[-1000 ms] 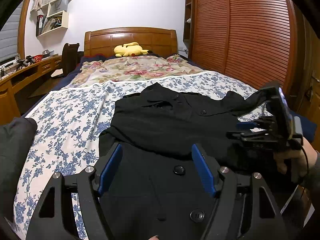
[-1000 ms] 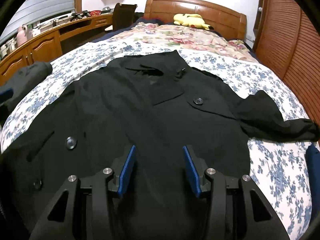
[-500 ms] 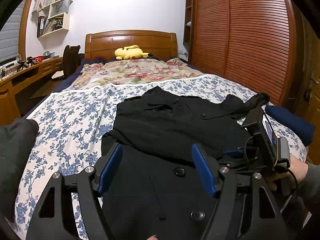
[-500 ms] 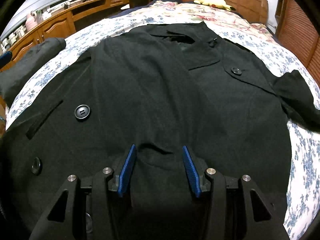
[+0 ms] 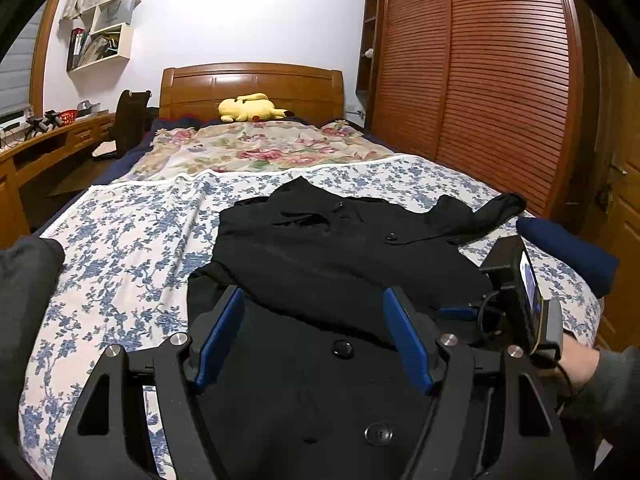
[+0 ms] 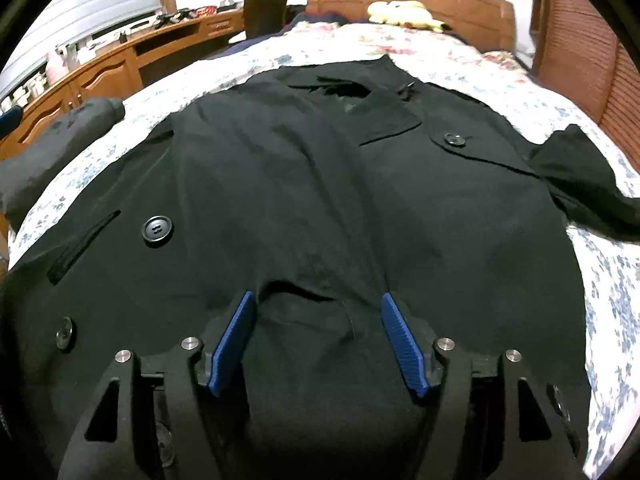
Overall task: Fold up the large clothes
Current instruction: 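Move the right gripper to the other coat sleeve's cuff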
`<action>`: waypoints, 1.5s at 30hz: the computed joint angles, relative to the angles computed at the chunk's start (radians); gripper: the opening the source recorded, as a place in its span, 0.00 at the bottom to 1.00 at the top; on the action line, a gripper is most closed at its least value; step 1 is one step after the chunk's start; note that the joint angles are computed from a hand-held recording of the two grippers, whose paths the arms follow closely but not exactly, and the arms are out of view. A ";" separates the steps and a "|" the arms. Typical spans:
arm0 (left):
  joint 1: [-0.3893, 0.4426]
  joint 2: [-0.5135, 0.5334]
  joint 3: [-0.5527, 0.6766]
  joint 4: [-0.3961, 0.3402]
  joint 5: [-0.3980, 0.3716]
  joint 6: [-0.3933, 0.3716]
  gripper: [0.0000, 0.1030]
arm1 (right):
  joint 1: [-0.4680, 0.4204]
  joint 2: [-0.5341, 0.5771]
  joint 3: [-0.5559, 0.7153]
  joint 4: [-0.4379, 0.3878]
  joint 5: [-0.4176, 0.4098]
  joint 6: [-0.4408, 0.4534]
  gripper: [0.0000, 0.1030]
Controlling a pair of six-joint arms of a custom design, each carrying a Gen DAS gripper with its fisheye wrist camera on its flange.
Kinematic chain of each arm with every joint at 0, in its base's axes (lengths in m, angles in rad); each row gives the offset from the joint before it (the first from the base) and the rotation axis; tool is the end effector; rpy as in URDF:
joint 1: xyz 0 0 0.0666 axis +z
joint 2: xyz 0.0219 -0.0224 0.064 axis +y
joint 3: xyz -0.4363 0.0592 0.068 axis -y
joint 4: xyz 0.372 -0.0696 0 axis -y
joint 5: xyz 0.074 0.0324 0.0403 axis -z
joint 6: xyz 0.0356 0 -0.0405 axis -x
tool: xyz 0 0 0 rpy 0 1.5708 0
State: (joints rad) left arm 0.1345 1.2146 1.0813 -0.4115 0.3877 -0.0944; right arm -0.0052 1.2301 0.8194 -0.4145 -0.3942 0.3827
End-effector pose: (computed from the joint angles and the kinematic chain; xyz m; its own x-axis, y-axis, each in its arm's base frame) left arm 0.3919 0.0390 0.4582 -0.4928 0.0214 -0.8699 0.2438 0.9630 -0.1144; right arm 0.3537 0.0114 0.3374 -0.5860 -0.3417 -0.7347 -0.5116 0.8592 0.0084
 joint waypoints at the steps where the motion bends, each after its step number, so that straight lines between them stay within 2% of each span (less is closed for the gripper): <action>1: -0.002 0.001 0.001 0.001 0.004 0.003 0.71 | -0.001 -0.006 -0.010 0.012 0.001 -0.005 0.67; 5: -0.024 0.006 0.003 0.010 -0.015 0.017 0.71 | -0.011 -0.021 -0.027 0.016 -0.008 -0.017 0.73; 9: -0.052 0.015 0.007 0.020 -0.028 0.028 0.71 | -0.004 -0.059 -0.055 0.023 0.031 0.005 0.74; 14: -0.094 0.026 0.012 0.020 -0.050 0.029 0.71 | -0.051 -0.091 -0.036 -0.061 -0.010 0.047 0.74; 20: -0.123 0.024 0.008 0.008 -0.034 0.013 0.71 | -0.189 -0.133 0.003 -0.169 -0.123 0.142 0.74; 25: -0.137 0.028 0.009 -0.011 -0.027 0.009 0.71 | -0.312 -0.140 0.051 -0.222 -0.147 0.195 0.74; 29: -0.145 0.028 0.009 -0.018 -0.041 0.004 0.71 | -0.396 -0.110 0.104 -0.245 -0.159 0.198 0.74; 36: -0.149 0.026 0.013 -0.034 -0.046 0.013 0.71 | -0.454 -0.001 0.216 -0.207 -0.060 0.163 0.74; 45: -0.157 0.018 0.013 -0.048 -0.047 -0.004 0.71 | -0.435 0.159 0.353 -0.166 0.053 0.045 0.74</action>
State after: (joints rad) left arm -0.0223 1.2328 1.0944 -0.4597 0.3408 -0.0980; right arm -0.4405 1.3895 1.1726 -0.5808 -0.3411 0.4275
